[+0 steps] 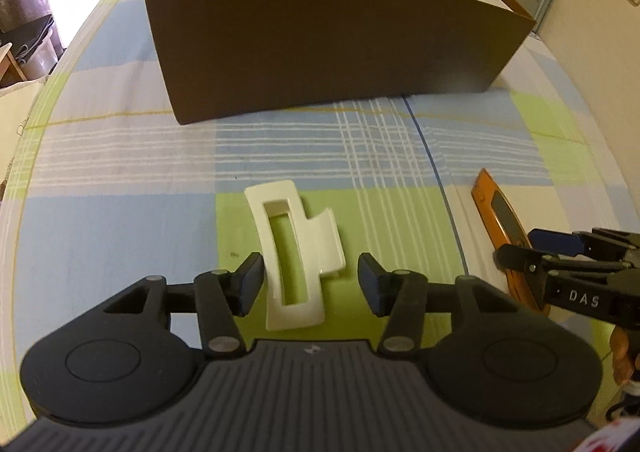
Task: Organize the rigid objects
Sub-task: 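Grasp the white hair clip with the left tool while the right tool grasps the orange knife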
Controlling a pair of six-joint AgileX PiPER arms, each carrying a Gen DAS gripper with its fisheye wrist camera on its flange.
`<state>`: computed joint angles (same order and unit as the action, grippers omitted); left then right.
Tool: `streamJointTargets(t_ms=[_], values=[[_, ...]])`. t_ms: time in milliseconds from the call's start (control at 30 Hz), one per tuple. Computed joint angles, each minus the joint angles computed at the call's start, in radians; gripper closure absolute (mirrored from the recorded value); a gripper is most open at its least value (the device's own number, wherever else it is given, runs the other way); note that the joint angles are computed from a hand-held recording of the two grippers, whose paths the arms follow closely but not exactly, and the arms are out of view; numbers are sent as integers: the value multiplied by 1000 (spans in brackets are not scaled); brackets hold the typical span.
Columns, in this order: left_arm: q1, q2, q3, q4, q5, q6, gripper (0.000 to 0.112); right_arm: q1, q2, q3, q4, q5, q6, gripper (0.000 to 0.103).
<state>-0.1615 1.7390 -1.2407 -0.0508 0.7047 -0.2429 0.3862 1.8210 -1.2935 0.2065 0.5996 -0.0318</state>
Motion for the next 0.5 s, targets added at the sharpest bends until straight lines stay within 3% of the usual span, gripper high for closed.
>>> streamJointTargets(t_ms=[200, 333, 500], values=[[-15, 35, -24, 51, -16, -67, 64, 46, 4, 6, -91, -37, 57, 59], [-24, 50, -32, 81, -18, -87, 71, 70, -11, 39, -174, -72, 102, 70], [-35, 36, -15, 121, -21, -87, 76, 57, -13, 44, -138, -76, 66, 70]])
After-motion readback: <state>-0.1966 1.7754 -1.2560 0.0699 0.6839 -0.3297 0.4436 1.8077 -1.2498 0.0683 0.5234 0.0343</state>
